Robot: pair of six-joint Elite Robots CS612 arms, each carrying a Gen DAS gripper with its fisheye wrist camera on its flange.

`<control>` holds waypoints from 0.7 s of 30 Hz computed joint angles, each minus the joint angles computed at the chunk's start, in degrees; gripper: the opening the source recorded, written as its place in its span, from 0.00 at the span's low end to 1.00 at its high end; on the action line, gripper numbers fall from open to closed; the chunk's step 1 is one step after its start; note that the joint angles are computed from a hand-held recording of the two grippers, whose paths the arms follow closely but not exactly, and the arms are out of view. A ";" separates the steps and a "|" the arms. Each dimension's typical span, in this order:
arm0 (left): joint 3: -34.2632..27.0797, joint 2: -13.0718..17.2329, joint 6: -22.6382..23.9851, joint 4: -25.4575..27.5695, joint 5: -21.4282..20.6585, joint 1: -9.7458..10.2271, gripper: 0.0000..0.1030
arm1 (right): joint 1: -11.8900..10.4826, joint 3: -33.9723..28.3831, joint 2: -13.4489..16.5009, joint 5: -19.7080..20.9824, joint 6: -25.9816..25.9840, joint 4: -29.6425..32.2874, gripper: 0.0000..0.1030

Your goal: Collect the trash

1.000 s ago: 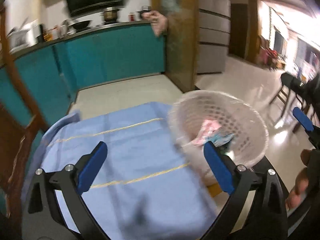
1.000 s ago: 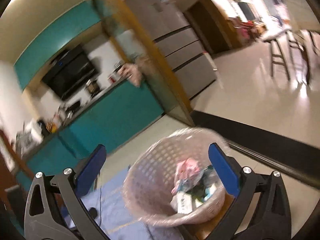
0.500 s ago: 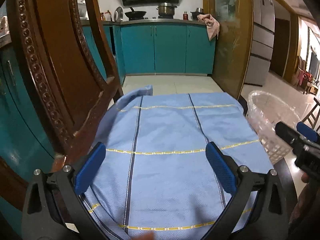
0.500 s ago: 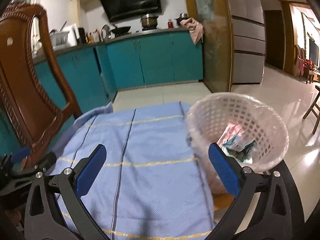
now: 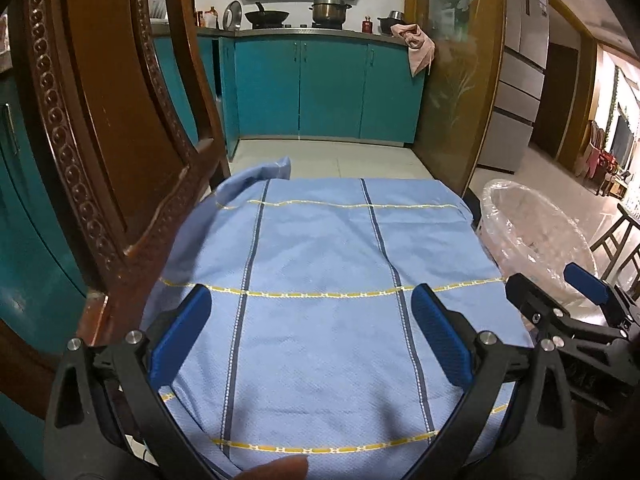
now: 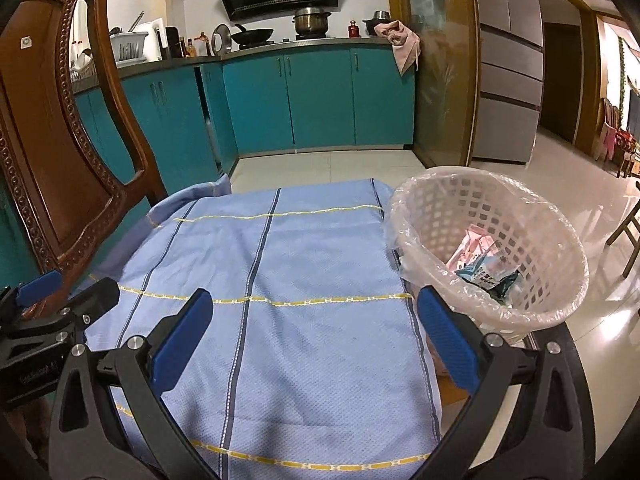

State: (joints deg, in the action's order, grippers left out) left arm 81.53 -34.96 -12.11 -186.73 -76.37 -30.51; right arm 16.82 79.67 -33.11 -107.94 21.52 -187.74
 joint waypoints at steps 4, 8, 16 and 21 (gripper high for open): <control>0.01 -0.10 -0.37 0.20 -0.28 0.04 0.97 | 0.02 0.02 0.01 0.12 -0.11 0.02 0.97; -0.16 -0.05 -0.65 0.76 -0.53 0.04 0.97 | 0.02 0.04 0.02 0.19 -0.03 -0.06 0.97; -0.16 -0.03 -0.81 0.65 -0.59 0.04 0.97 | 0.03 0.00 0.03 0.12 -0.05 0.00 0.97; -0.14 -0.06 -1.03 0.63 -0.59 0.05 0.97 | 0.03 0.04 0.04 0.14 -0.07 -0.19 0.97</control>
